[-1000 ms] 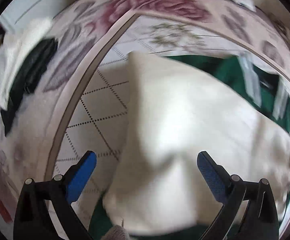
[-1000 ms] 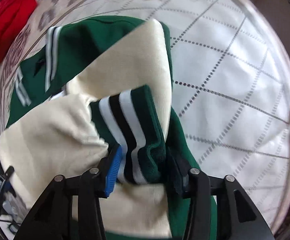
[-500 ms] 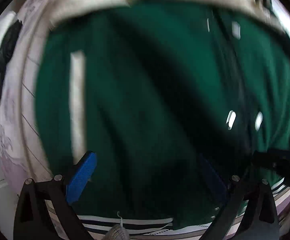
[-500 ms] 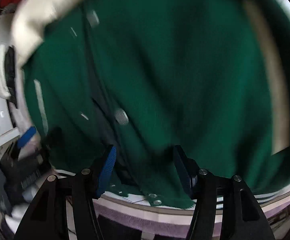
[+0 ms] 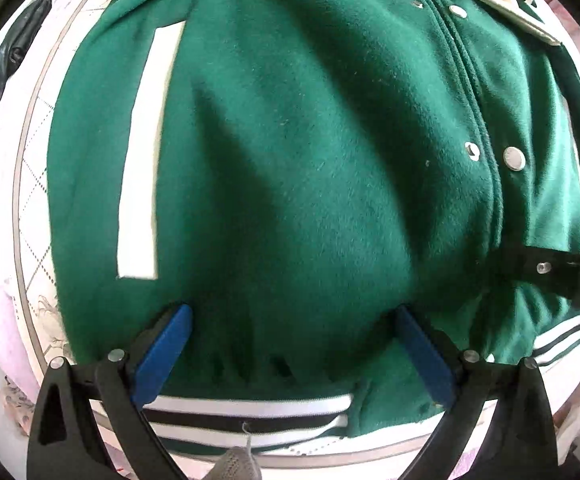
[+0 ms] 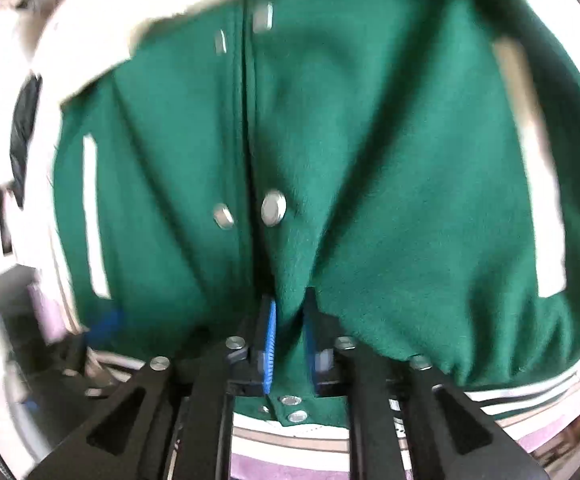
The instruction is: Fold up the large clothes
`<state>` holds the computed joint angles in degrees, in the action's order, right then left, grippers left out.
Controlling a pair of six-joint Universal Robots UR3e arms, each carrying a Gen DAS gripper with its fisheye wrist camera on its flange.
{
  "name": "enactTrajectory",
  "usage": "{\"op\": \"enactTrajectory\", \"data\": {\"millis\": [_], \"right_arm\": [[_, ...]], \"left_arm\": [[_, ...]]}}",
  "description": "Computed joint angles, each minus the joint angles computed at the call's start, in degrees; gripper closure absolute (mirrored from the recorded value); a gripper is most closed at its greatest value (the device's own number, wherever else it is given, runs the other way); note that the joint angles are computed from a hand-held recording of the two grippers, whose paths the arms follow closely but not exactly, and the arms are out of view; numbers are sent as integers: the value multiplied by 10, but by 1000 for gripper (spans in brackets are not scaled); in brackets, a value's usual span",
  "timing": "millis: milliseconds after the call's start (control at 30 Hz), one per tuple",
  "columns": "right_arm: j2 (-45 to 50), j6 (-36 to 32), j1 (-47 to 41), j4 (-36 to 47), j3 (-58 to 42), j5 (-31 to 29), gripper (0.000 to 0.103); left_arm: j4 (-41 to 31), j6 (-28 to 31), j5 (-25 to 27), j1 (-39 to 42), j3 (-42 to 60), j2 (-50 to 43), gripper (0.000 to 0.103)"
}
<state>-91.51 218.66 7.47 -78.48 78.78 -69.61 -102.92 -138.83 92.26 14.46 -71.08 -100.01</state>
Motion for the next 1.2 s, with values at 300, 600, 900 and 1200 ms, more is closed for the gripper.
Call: {"op": "enactTrajectory", "data": {"millis": [300, 600, 900, 1200], "right_arm": [[-146, -143, -256, 247, -102, 3, 32], [82, -369, -293, 233, -269, -194, 32], [45, -539, -529, 93, -81, -28, 89], [-4, -612, -834, 235, 45, 84, 87]], "left_arm": [[-122, -51, -80, -27, 274, -87, 0], [101, -243, 56, -278, 280, -224, 0], [92, -326, 99, -284, 297, -275, 0], [-50, -373, 125, -310, 567, -420, 0]]}}
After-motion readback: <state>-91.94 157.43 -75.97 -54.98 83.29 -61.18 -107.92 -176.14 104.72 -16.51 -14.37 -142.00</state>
